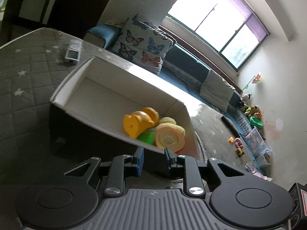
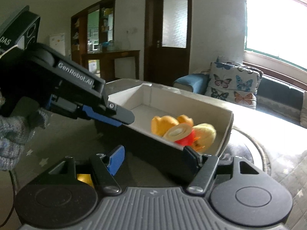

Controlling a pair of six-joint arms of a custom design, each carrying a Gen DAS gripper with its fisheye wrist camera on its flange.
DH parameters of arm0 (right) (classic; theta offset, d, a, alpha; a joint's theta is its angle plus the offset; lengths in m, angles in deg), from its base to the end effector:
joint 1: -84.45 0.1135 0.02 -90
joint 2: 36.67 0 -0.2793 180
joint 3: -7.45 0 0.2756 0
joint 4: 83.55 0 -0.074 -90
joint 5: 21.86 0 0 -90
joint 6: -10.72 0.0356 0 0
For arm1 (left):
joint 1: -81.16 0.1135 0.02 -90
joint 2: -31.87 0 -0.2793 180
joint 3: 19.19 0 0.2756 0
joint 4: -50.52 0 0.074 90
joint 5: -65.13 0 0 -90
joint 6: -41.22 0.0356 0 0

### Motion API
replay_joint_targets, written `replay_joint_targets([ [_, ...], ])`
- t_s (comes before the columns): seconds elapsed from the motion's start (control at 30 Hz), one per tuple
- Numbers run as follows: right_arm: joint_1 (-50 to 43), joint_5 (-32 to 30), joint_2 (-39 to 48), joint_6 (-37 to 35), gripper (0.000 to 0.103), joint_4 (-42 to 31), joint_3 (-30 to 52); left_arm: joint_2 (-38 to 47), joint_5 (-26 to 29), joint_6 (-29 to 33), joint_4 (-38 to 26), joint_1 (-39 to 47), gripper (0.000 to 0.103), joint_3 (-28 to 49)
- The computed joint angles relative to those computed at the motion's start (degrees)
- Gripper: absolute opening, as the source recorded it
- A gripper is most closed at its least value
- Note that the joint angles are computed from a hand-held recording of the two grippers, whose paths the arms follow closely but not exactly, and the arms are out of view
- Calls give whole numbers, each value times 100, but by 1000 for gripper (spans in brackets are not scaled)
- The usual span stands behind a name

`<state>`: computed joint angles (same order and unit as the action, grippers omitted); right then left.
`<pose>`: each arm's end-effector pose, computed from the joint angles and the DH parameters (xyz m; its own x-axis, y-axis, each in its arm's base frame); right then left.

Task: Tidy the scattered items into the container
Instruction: 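Close the left gripper on the yellow rubber dog toy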

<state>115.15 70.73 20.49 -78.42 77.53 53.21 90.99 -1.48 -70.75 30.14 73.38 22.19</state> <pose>0.2014 0.1177 0.2384 -0.4412 -0.2445 -0.8635 -0.4699 0.8827 -0.0099 0.2191 -0.0442 0.2034 -0.7295 -0.2469 -0.6379 0.1734 0.8354 -0.5216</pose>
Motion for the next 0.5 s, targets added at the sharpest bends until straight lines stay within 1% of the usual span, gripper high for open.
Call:
replay_joint_targets([
  [0.17,382,-53,-51,70,71,-21,-176,-357,-109,97,-295,116,26,-224],
  [0.27,544,-134,18,87,71,-29,-194,-446,-59,151,-371,243,26,-378],
  [0.5,964,-69,247,83,72,0,-171,-613,2,348,-548,453,28,-644],
])
